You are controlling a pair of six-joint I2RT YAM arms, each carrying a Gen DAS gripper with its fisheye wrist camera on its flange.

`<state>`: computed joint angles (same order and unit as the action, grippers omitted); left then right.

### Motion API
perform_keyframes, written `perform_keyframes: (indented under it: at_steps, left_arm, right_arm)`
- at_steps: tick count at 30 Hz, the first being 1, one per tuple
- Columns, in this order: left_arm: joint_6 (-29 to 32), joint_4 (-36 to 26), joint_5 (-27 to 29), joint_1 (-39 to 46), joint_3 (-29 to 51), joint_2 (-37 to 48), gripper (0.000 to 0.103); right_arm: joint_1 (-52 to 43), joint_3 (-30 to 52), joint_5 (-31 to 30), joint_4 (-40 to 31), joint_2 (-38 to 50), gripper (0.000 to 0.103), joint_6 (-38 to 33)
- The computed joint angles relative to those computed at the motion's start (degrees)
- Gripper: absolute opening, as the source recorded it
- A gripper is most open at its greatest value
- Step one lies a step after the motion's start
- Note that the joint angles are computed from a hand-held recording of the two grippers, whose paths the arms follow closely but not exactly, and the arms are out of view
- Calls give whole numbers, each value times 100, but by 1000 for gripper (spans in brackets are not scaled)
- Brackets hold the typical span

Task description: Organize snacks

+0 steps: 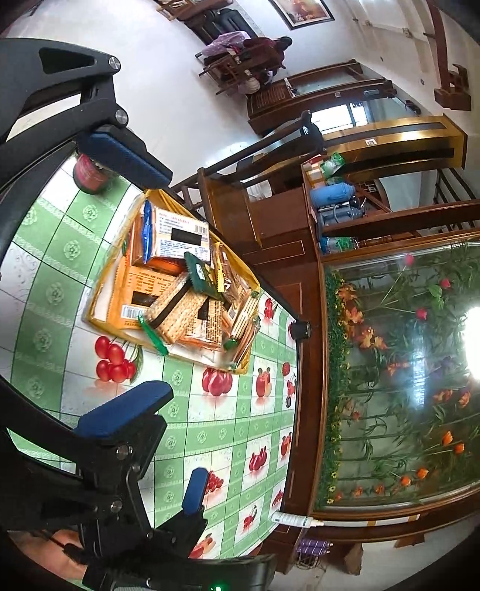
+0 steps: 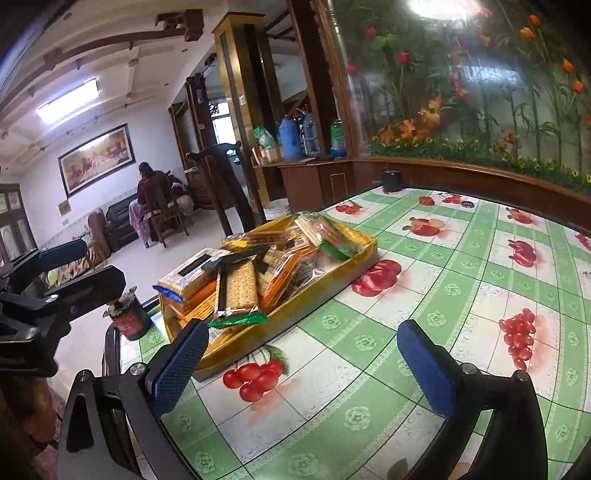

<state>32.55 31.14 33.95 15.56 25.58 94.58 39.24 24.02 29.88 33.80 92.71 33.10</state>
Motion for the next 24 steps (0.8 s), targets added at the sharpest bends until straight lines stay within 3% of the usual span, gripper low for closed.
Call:
perform_keyframes:
  at_steps: [24]
  left_arm:
    - [54, -4, 372, 667, -79, 55, 103]
  right_arm:
    - [658, 587, 476, -351, 458, 103, -682]
